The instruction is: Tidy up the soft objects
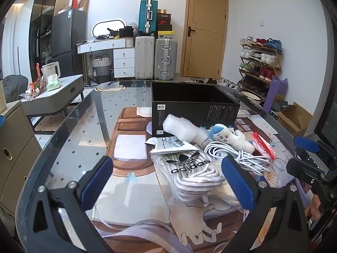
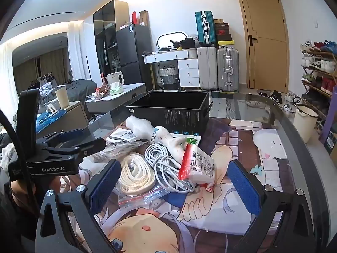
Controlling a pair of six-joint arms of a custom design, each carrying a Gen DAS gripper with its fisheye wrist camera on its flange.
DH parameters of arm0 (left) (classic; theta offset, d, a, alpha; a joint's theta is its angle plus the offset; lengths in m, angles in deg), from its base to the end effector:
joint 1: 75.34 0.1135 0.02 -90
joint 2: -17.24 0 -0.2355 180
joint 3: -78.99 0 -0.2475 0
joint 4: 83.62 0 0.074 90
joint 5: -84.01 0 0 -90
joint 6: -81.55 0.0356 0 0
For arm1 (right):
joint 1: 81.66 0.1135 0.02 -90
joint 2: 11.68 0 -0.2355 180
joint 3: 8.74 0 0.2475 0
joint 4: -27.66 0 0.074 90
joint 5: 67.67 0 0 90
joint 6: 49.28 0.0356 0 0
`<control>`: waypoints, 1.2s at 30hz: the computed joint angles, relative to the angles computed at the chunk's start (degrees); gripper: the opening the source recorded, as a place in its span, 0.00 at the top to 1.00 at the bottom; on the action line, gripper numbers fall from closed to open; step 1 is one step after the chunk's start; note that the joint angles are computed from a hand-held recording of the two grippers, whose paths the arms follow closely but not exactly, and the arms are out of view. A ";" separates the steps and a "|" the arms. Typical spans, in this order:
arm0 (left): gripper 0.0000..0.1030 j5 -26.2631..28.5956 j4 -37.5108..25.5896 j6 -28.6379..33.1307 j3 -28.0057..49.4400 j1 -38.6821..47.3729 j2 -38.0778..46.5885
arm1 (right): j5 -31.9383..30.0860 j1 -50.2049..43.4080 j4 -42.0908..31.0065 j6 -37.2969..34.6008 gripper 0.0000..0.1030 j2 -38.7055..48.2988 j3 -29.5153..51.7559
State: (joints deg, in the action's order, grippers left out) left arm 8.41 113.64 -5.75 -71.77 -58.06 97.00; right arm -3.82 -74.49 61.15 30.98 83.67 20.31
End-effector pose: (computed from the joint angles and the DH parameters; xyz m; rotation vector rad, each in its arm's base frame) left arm 0.2186 0.0587 0.0947 -0.1259 2.1278 -0.0654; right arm 0.2267 0.0443 0.0639 -0.5705 2.0336 0.4609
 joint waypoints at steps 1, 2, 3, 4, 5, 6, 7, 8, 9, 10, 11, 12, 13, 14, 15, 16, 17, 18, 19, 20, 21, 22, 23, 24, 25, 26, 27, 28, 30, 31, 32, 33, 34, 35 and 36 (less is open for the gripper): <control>0.00 0.02 0.01 0.21 0.00 0.01 -0.01 | -0.23 -0.10 -0.17 0.17 0.00 0.19 0.20; 0.00 0.00 0.04 0.38 -0.03 0.04 -0.04 | 0.58 0.22 3.10 -0.63 0.00 1.06 -0.66; 0.00 0.13 0.02 0.29 0.02 0.18 0.04 | 0.68 0.27 3.19 -0.65 0.00 1.08 -0.73; 0.00 0.37 0.05 0.52 0.07 0.38 0.12 | 0.96 0.43 3.41 -0.65 0.00 1.06 -0.90; 0.00 0.60 0.04 0.73 0.16 0.60 0.23 | 1.35 0.67 3.55 -0.63 0.00 0.94 -1.10; 0.00 0.89 0.03 0.96 0.28 0.86 0.37 | 1.52 0.86 3.65 -0.65 0.00 0.85 -1.28; 0.00 1.20 -0.05 1.20 0.46 1.16 0.54 | 0.50 0.10 2.90 -0.36 0.00 1.10 -0.60; 0.00 0.50 -0.53 0.62 -0.82 0.25 -1.45 | 0.50 0.09 2.75 -0.46 0.00 1.10 -0.58; 0.00 0.99 -0.63 0.72 -0.85 0.61 -1.58 | 0.60 0.12 2.69 -0.53 0.00 1.12 -0.57; 0.00 1.49 -0.67 0.82 -0.90 0.99 -1.71 | 0.74 0.11 2.68 -0.53 0.00 1.14 -0.61; 0.00 1.94 -0.75 0.92 -0.92 1.37 -1.86 | 1.34 0.87 1.65 0.11 0.00 -0.23 -0.69; 0.00 1.29 0.63 0.39 -0.21 0.62 -0.03 | 1.57 1.01 1.09 0.02 0.00 -0.67 -0.71; 0.00 0.99 1.46 0.27 -0.65 0.22 0.04 | 1.92 1.18 0.93 0.02 0.00 -1.18 -0.93; 0.00 1.04 1.45 0.40 -0.66 0.21 0.05 | 2.37 1.36 0.83 0.07 0.00 -1.79 -1.21; 0.00 0.85 1.47 0.53 -0.72 0.02 -0.01 | 2.65 1.54 0.77 0.01 0.00 -2.02 -1.33; 0.00 0.65 1.58 0.61 -0.94 -0.14 -0.25 | 2.80 1.84 1.31 0.07 0.00 -0.58 -0.48; 0.00 0.43 1.77 0.77 -1.10 -0.29 -0.41 | 2.80 1.96 2.84 0.28 0.00 0.72 -0.58; 0.00 0.13 1.82 0.85 -1.42 -0.57 -0.90 | 3.32 2.42 2.93 0.47 0.00 0.77 -0.56; 0.00 0.10 1.89 1.04 -1.66 -0.68 -1.22 | 2.70 1.75 4.27 -0.07 0.00 2.33 -0.46; 0.00 0.09 1.99 1.22 -1.85 -0.76 -1.44 | 2.65 1.71 4.44 -0.19 0.00 2.40 -0.51; 0.00 -0.09 2.10 1.31 -2.09 -0.89 -1.69 | 2.94 1.84 4.82 -0.13 0.00 2.51 -0.62; 0.00 -0.37 2.05 1.41 -2.30 -1.08 -2.03 | 3.00 1.87 4.77 -0.17 0.00 2.62 -0.54; 0.00 -0.50 1.75 1.51 -2.39 -1.22 -2.43 | 2.92 1.88 4.57 -0.20 0.00 2.67 -0.44; 0.00 -0.49 1.43 1.59 -2.26 -1.18 -2.60 | 2.92 1.88 4.53 -0.19 0.00 2.63 -0.44; 0.00 -0.63 1.50 1.63 -2.37 -1.24 -2.75 | 2.88 1.76 4.37 -0.26 0.00 2.15 -0.70; 0.00 -0.68 1.49 1.62 -2.46 -1.31 -2.93 | 2.81 1.73 4.22 -0.33 0.00 2.24 -0.57; 0.00 -0.59 1.39 1.64 -2.43 -1.27 -3.01 | 2.70 1.67 4.10 -0.44 0.00 2.06 -0.67; 0.00 -0.72 1.30 1.65 -2.46 -1.30 -3.13 | 2.66 1.60 4.20 -0.43 0.00 2.08 -0.70; 0.00 -0.82 1.10 1.71 -2.53 -1.30 -3.46 | 2.62 1.54 4.37 -0.47 0.00 2.29 -0.71; 0.00 -0.81 1.17 1.74 -2.65 -1.31 -3.52 | 2.55 1.48 4.24 -0.53 0.00 2.23 -0.71; 0.00 -0.83 1.25 1.77 -2.79 -1.28 -3.68 | 2.47 1.42 4.40 -0.49 0.00 2.22 -0.79; 0.00 -0.87 1.34 1.76 -2.85 -1.28 -3.73 | 2.68 1.52 4.59 -0.40 0.00 2.33 -0.80; 0.00 -0.83 1.22 1.81 -2.85 -1.26 -3.83 | 2.74 1.58 4.45 -0.38 0.00 2.27 -0.77; 0.00 -0.79 1.07 1.86 -2.85 -1.21 -3.92 | 2.69 1.55 4.56 -0.39 0.00 2.27 -0.85; 0.00 -0.87 1.17 1.80 -2.89 -1.24 -3.92 | 2.77 1.60 4.69 -0.34 0.00 2.34 -0.84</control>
